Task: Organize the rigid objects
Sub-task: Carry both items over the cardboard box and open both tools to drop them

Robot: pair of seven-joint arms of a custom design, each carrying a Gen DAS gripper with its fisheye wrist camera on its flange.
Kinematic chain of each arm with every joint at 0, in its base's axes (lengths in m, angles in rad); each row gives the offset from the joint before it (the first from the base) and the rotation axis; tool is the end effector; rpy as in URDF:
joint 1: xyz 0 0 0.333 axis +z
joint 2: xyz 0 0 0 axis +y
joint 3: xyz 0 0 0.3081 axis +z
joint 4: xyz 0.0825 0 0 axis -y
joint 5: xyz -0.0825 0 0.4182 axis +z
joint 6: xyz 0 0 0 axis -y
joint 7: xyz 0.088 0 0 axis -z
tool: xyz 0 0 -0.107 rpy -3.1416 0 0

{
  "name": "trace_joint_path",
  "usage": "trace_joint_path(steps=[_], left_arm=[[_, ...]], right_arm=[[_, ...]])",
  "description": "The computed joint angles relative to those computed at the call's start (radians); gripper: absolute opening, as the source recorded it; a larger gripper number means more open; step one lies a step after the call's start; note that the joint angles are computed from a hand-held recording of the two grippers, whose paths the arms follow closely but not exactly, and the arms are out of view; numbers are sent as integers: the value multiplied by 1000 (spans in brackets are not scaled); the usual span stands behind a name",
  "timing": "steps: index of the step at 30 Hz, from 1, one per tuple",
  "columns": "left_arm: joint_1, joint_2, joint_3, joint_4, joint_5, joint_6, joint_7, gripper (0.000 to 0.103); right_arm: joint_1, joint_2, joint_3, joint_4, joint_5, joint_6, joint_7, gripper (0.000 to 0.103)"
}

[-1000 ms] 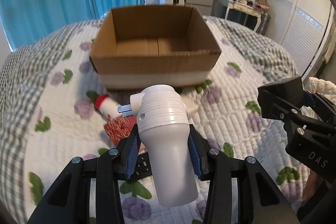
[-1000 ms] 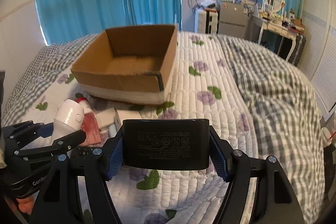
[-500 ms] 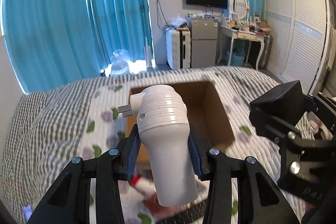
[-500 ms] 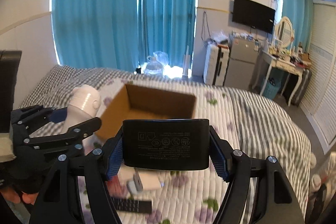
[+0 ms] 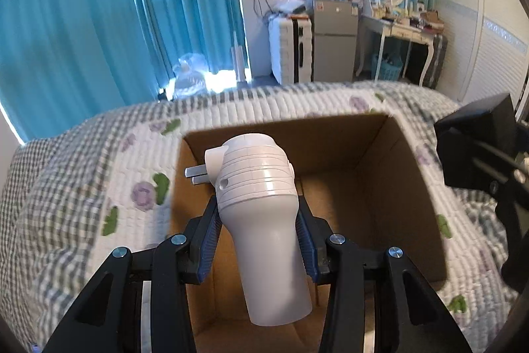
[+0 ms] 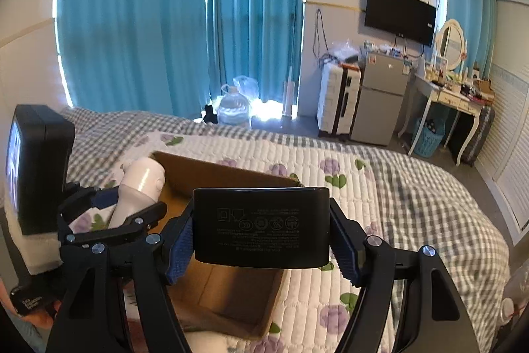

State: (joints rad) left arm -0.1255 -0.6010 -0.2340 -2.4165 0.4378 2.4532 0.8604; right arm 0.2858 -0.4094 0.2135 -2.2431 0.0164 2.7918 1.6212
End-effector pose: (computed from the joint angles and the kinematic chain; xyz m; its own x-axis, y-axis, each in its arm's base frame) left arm 0.4240 -0.1735 0.5710 0.1315 -0.9869 -0.0935 -0.7168 -0.0295 -0.6967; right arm 0.4487 0.2618 0.6246 0.4334 -0.9008 0.0276 -0.5133 -0.2719 -0.8140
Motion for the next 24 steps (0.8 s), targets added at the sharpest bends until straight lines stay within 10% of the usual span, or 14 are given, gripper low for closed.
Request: trace_joint_path(steps=[5,9,24], left_arm=[[24,22,-14,-31,36,42,-39,46],[46,-5,-27,-52,79,60,-91,76],[34,-241,26,-141,4,5,-46,76]], right_arm=[[17,63,-25,2,21,34,-36,70],[25,65,-31,-19,31,50,-57,70],[49,90,-10,-42,40,46,-72,70]])
